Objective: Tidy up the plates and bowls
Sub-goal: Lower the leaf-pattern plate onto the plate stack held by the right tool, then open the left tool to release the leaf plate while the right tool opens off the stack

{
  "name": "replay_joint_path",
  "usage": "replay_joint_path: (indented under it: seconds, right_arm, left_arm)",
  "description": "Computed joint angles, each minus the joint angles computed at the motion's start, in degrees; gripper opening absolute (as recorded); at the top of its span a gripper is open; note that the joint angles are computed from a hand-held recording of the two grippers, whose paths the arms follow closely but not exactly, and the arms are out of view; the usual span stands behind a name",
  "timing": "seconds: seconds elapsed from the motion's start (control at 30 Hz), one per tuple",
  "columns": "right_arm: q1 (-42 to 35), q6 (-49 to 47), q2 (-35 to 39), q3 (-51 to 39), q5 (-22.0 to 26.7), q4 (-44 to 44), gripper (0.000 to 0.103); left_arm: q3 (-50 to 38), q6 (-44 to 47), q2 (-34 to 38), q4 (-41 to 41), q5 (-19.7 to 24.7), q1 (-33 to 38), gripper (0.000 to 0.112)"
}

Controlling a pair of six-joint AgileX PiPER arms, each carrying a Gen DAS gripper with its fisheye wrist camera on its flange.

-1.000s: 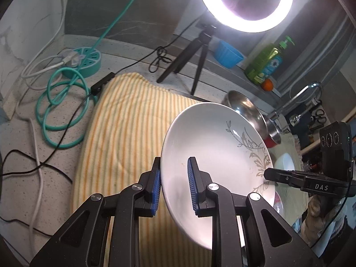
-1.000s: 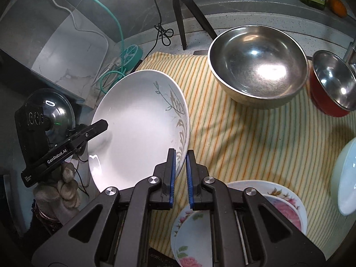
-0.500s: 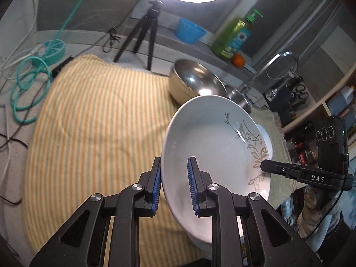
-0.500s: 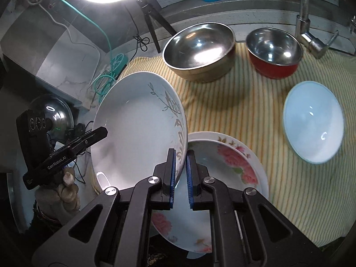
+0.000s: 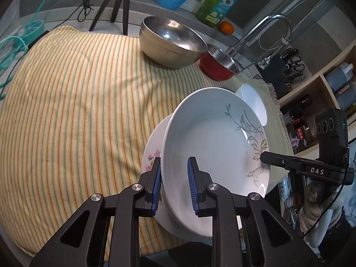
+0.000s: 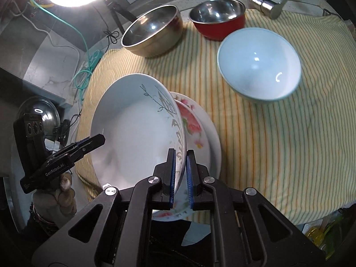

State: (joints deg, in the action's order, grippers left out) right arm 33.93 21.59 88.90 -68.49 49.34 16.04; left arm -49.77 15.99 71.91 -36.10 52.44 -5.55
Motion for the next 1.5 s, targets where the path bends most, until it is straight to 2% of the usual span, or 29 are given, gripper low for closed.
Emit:
replay_joint_path:
  seconds: [0.47,0.8,0.93,1.3,1.5]
  right_arm:
    - [-0.32,-1.36,-0.42,4.08,-1.36,1.04,0.009]
    - [0.57,0.11,0.81,3.12,-0.06,-1.85,0.011]
    - [0.83,0.11,0.73,3.09,-0.01,-2.6,0.011]
    - [4.3,3.65,2.17,0.51,2.52,-8.96,0.012]
    - [4.81,4.14,2.56,-0.12,2.82,-9.92,0.014]
  left_arm:
    - [-0.34,-6.49,0.16,6.5,-1.68,-5.8,0.021]
    - [-2.74,-14.5,1.44,17.47,-2.5,-12.99,0.021]
    - [-2.94,-14.67,1.58,17.75,-2.25,-12.84,0.021]
    - [-4.77,-21.23,2.09,28.46,-2.33,-18.57,0.021]
    - [-5.06,-19.22,2.5,27.12,-2.2,-16.99,0.022]
